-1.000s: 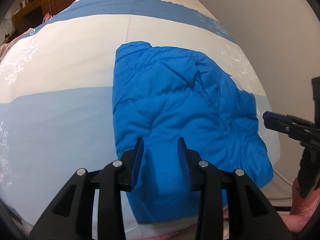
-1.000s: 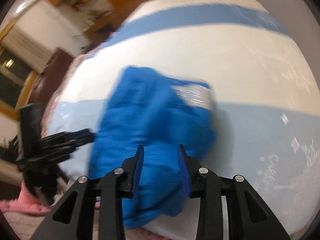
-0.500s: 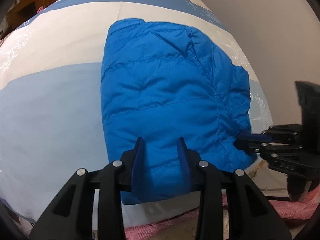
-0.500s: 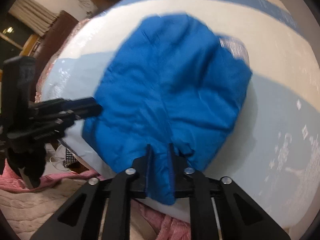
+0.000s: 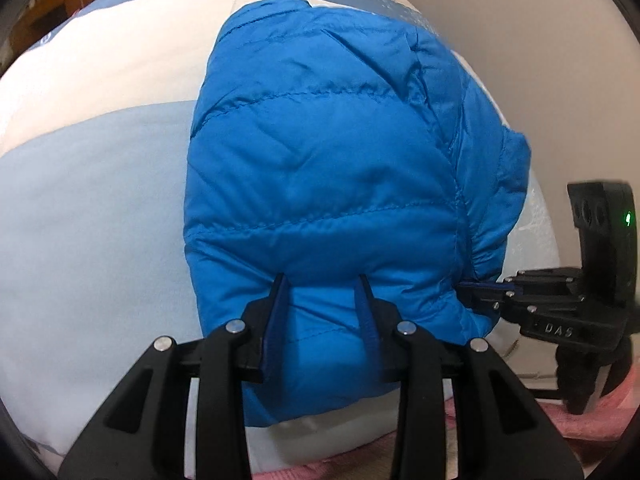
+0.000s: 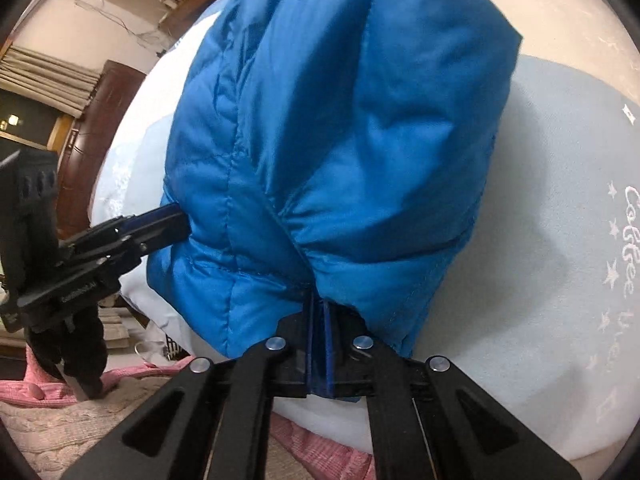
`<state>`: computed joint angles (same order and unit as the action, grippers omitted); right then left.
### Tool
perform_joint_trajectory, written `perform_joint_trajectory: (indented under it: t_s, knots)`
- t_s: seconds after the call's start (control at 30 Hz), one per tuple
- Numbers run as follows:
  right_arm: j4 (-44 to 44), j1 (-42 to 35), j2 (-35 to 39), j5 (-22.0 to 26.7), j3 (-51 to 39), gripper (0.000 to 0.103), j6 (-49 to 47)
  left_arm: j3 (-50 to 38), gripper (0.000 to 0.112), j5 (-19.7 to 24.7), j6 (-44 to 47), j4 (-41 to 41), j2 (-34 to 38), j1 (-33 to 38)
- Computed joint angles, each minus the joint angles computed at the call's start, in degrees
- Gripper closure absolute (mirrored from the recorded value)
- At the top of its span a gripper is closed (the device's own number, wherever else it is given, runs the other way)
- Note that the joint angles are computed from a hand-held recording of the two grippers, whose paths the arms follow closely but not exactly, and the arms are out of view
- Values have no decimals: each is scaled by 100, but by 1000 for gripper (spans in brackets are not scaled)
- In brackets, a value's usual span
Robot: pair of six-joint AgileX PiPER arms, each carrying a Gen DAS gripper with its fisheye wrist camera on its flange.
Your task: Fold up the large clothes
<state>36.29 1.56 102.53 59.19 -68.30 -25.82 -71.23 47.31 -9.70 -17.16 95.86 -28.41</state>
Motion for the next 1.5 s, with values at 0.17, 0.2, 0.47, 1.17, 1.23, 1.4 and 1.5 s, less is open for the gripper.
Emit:
perform_joint_trajectory:
  t_s: [0.17,0.2,0.47,1.17,1.23,1.4,1.5]
  knots:
    - [-132,-146,-397,427,-216,94,-62,-321,78,447,148,-242,-177,304]
    - [-138,-195,-489,547,-345,91,-105,-450,78,497,186,-234,-198,364]
    - [-647,-15,-66,381,-1893,85,507,-2257,77,878,155,63,802,598]
    - [-874,98,585,367,-2389,82,931,-2813,77,1262,-67,448,1305,466]
    - [-692,107,222,384,-2020,82,740,-2302,77,1160,-37,448,891,387]
    - [-498,304,-502,282,-1045,82,513,-1083,77,851,28,428,103,200]
    - [-612,417,-616,72,-685,84,627,-688,77,656,-4,396,96,83]
